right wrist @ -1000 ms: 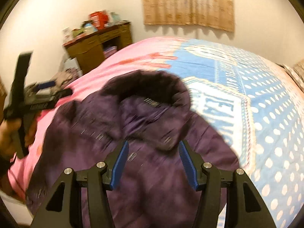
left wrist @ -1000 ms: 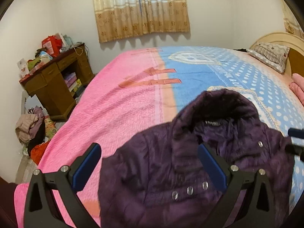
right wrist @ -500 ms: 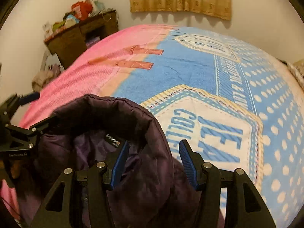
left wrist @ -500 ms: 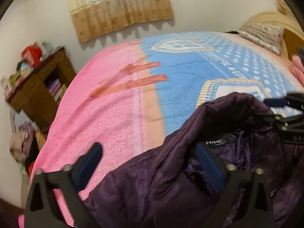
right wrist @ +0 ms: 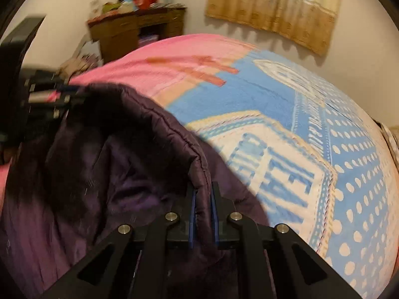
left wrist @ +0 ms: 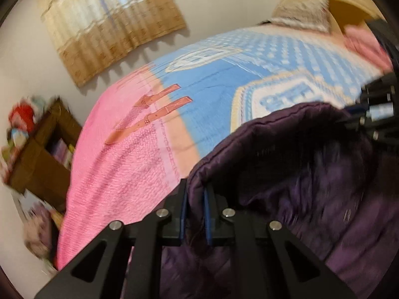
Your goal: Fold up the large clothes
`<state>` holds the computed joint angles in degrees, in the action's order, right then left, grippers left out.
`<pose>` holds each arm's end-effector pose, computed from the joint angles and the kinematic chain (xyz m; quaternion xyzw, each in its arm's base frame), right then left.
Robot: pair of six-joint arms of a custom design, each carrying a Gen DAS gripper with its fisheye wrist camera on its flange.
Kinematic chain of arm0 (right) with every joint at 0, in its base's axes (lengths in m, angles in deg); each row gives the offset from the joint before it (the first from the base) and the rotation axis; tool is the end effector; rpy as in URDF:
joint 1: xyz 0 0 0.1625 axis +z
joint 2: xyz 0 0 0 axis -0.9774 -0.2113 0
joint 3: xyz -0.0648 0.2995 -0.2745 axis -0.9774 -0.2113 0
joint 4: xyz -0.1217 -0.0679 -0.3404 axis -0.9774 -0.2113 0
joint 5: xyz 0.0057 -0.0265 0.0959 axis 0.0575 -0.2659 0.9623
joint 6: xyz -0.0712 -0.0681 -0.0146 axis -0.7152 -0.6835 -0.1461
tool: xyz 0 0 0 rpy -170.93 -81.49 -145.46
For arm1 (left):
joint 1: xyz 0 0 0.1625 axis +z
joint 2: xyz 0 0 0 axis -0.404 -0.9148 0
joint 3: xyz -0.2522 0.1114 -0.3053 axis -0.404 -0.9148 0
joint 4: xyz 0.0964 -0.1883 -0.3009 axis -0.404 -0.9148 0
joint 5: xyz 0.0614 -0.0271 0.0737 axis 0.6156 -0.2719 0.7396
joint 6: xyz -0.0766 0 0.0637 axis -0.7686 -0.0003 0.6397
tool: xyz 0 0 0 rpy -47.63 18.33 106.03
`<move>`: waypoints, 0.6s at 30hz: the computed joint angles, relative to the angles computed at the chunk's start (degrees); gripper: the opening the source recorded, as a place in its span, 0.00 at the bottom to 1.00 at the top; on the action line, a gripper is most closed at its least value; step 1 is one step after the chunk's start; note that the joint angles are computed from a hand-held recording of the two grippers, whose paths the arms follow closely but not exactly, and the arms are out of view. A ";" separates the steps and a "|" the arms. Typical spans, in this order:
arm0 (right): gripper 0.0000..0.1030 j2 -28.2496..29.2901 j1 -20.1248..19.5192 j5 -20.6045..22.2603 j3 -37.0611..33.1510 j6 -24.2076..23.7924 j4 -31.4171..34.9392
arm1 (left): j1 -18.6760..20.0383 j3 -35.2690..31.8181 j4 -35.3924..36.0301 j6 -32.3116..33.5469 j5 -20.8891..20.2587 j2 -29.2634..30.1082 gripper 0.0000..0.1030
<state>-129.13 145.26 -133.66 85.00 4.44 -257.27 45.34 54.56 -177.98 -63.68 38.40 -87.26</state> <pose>-0.0352 -0.3825 0.3075 0.3373 -0.8483 0.2085 0.3509 -0.3129 -0.3559 -0.0004 0.3964 0.7789 -0.2470 0.4185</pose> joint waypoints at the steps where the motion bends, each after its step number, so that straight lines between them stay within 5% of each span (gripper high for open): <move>1: 0.09 0.26 -0.50 -0.66 0.83 -1.19 -0.85 | -0.62 0.95 0.59 0.70 0.24 0.03 0.12; 14: 0.09 5.36 -1.38 -8.29 4.49 -5.65 -7.32 | -2.24 6.34 -4.16 5.33 2.31 7.37 0.12; 18: 0.12 -1.99 0.26 -7.55 1.65 1.97 6.89 | -3.14 7.28 -6.98 6.01 3.47 8.88 0.11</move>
